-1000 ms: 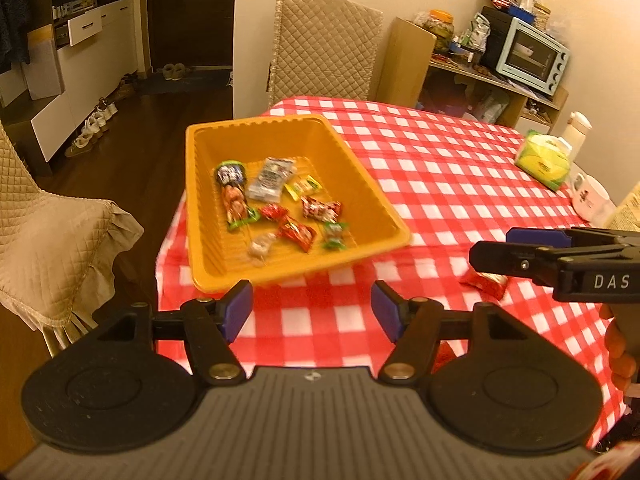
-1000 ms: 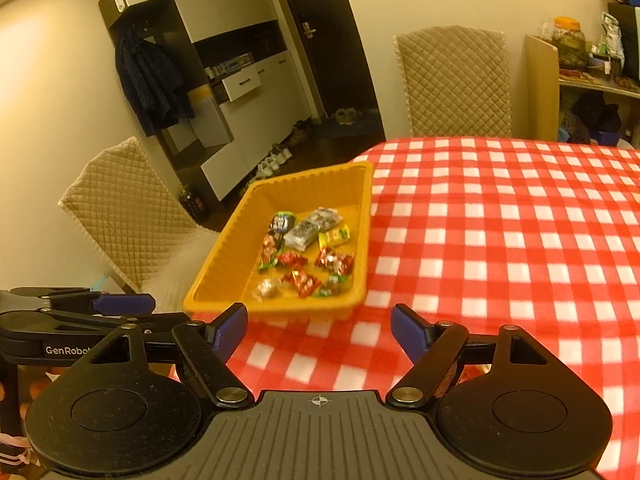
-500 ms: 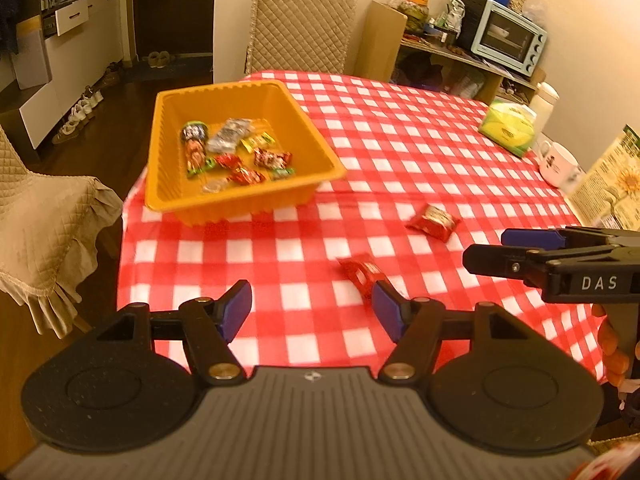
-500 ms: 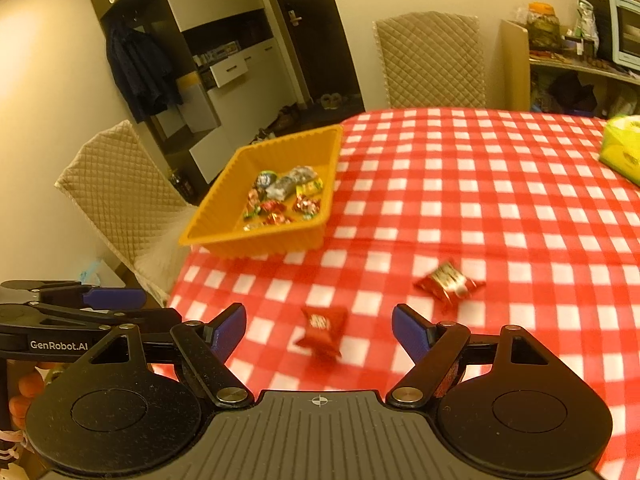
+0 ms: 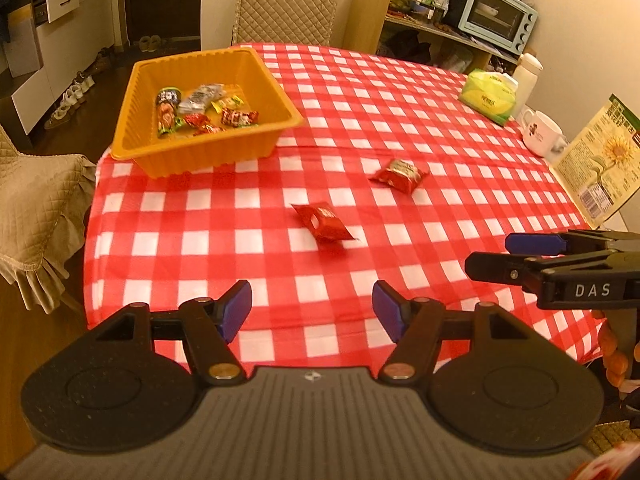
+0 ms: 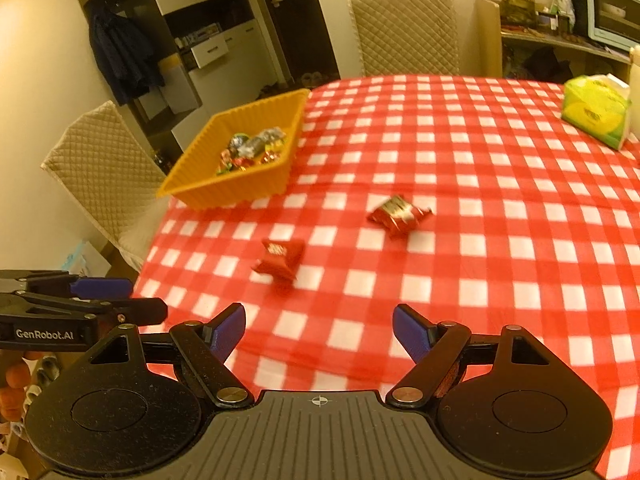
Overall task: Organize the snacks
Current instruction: 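Move both open grippers toward the two red packets on the tablecloth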
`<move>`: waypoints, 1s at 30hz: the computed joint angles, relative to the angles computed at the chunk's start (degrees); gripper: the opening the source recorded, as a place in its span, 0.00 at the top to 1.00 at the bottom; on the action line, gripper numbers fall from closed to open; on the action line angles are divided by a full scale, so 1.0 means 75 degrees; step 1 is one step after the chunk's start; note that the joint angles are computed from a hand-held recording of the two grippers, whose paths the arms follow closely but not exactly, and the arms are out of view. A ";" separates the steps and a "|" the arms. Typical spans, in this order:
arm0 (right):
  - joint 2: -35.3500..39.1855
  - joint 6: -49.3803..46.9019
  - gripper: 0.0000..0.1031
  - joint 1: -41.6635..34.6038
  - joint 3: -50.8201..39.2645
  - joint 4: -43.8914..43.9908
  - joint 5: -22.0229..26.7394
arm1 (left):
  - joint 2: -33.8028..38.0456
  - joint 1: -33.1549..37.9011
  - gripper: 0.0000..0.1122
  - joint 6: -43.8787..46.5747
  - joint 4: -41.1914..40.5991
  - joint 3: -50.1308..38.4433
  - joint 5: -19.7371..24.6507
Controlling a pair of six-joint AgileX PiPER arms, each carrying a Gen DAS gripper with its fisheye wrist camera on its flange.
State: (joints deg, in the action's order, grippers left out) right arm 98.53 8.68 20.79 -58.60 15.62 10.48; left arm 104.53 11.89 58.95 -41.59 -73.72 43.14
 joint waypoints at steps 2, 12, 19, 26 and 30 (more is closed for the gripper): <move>-0.0075 0.0348 0.22 -0.0010 0.0176 -0.0367 -0.0022 | -0.0055 -0.0069 0.42 0.0005 0.0007 0.0141 -0.0079; -0.0120 0.1537 0.22 -0.0166 0.0670 -0.1714 -0.0065 | 0.0012 -0.0408 0.42 0.0176 -0.0019 0.0405 -0.0377; 0.0024 0.1838 0.22 -0.0421 0.0671 -0.1976 -0.0047 | 0.0384 -0.0619 0.43 0.0138 -0.0012 0.0105 -0.0430; 0.0299 0.1637 0.22 -0.0631 0.0383 -0.1749 0.0040 | 0.0930 -0.0870 0.48 0.0075 0.0006 -0.0425 -0.0483; 0.0464 0.1537 0.22 -0.0744 0.0188 -0.1637 0.0076 | 0.1346 -0.1031 0.51 -0.0196 0.0151 -0.0985 -0.0530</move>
